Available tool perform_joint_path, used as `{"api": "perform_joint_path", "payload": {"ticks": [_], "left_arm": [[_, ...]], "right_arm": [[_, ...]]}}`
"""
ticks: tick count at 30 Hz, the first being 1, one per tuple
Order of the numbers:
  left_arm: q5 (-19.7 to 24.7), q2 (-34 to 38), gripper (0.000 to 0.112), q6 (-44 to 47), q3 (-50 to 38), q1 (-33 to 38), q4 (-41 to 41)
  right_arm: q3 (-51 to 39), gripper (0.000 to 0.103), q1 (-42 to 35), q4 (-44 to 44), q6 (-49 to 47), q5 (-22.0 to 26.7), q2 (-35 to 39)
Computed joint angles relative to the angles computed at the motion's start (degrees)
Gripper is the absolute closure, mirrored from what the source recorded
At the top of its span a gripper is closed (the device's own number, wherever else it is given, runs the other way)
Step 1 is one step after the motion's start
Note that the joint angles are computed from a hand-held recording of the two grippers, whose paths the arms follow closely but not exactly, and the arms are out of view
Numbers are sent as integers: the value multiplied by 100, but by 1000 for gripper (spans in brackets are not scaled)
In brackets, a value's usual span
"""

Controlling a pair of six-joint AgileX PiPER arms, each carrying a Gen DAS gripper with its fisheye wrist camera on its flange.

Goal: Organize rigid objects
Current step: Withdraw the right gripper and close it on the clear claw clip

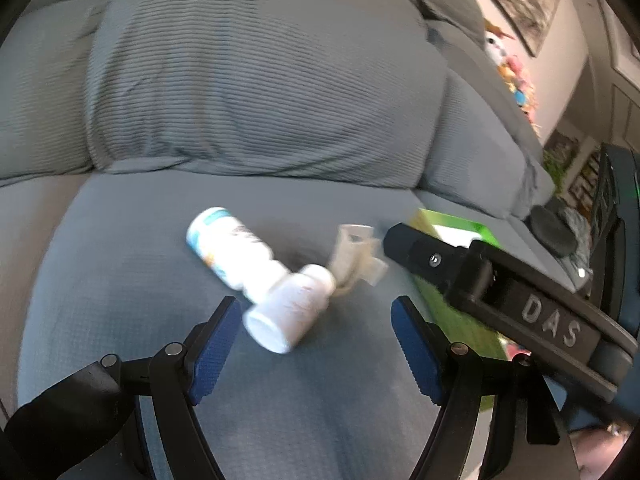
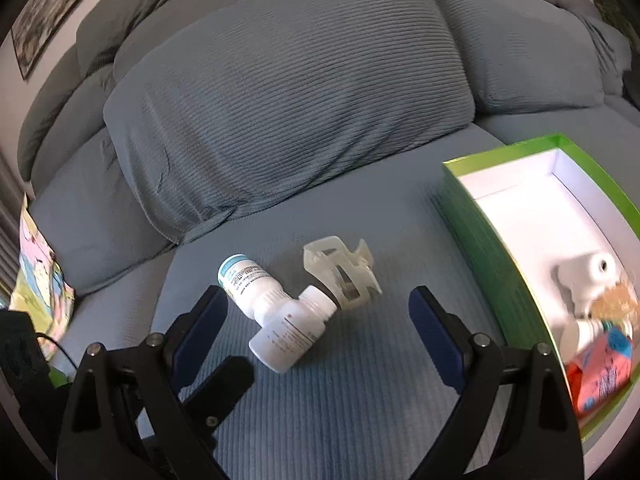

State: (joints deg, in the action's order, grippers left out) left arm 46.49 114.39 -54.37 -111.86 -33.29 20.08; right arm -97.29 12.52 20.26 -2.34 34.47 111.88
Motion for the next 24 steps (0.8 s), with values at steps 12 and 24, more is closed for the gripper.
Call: {"api": "perform_joint_path", "payload": {"ticks": [12, 24], "left_arm": [[110, -196, 35, -331, 490, 421, -237], [306, -184, 35, -273, 420, 485, -389]], "right_arm": [[-2379, 12, 252, -1495, 1099, 1034, 1676], [-2734, 55, 201, -1500, 883, 1189, 2057]]}}
